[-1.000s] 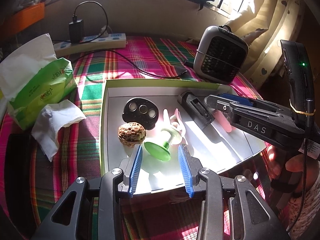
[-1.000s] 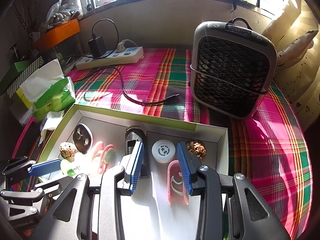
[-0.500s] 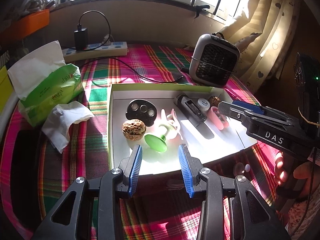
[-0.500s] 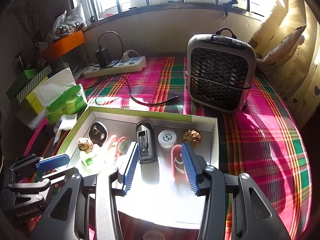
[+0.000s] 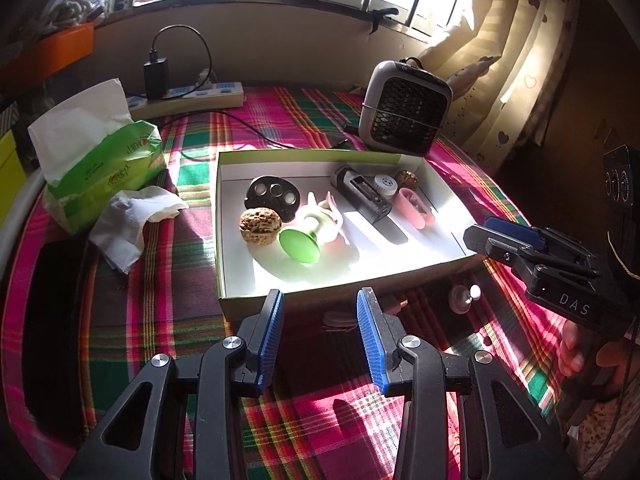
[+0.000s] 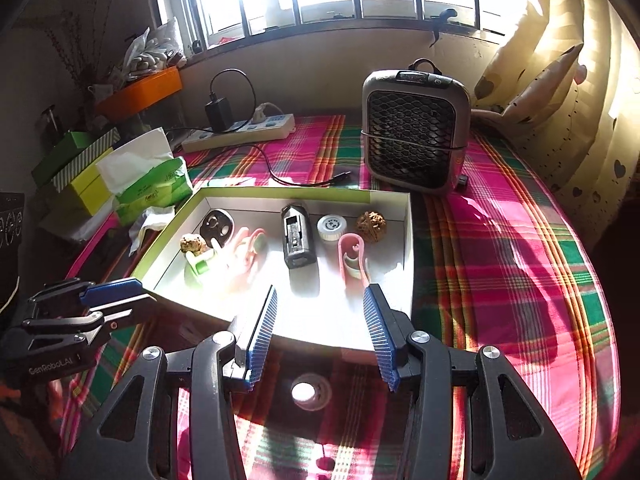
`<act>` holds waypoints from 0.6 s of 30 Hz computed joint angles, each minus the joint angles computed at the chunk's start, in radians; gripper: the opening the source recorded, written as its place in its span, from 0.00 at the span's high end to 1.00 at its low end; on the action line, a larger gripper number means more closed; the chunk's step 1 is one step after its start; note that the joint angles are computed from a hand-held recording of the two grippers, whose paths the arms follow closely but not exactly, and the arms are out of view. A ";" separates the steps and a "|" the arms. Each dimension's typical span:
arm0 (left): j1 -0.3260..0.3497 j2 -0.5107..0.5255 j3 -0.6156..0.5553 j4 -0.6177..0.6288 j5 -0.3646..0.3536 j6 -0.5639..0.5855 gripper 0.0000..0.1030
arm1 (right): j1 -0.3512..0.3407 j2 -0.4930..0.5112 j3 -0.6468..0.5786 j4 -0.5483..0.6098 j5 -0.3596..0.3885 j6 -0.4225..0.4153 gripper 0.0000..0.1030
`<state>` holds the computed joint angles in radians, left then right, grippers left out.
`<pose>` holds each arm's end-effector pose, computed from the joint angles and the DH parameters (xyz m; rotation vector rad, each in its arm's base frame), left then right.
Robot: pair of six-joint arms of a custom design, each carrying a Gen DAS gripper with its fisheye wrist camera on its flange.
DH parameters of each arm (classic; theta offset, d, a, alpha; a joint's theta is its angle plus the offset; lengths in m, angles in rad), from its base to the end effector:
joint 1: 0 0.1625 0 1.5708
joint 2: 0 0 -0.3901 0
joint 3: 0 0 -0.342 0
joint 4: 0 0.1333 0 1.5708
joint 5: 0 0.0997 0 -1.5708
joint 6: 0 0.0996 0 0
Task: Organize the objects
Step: 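Withdraw both grippers from the box back over the tablecloth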
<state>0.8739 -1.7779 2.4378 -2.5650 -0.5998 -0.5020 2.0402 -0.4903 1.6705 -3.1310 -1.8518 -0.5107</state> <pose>-0.0290 -0.3704 0.3142 0.0202 2.3277 -1.0132 0.3668 -0.4895 -0.0219 1.2538 -2.5126 0.5315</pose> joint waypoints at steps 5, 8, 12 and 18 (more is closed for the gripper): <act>0.021 0.023 -0.005 0.007 -0.037 0.014 0.65 | -0.006 -0.023 0.063 -0.035 -0.005 -0.011 0.55; 0.036 0.039 -0.008 -0.007 -0.063 0.036 0.65 | -0.019 -0.035 0.095 -0.040 0.002 -0.012 0.54; 0.058 0.064 -0.015 -0.021 -0.082 0.049 0.65 | -0.031 -0.037 0.115 -0.027 -0.006 -0.008 0.50; 0.089 0.091 -0.019 -0.081 -0.119 0.087 0.62 | -0.033 -0.024 0.106 -0.001 -0.015 -0.009 0.50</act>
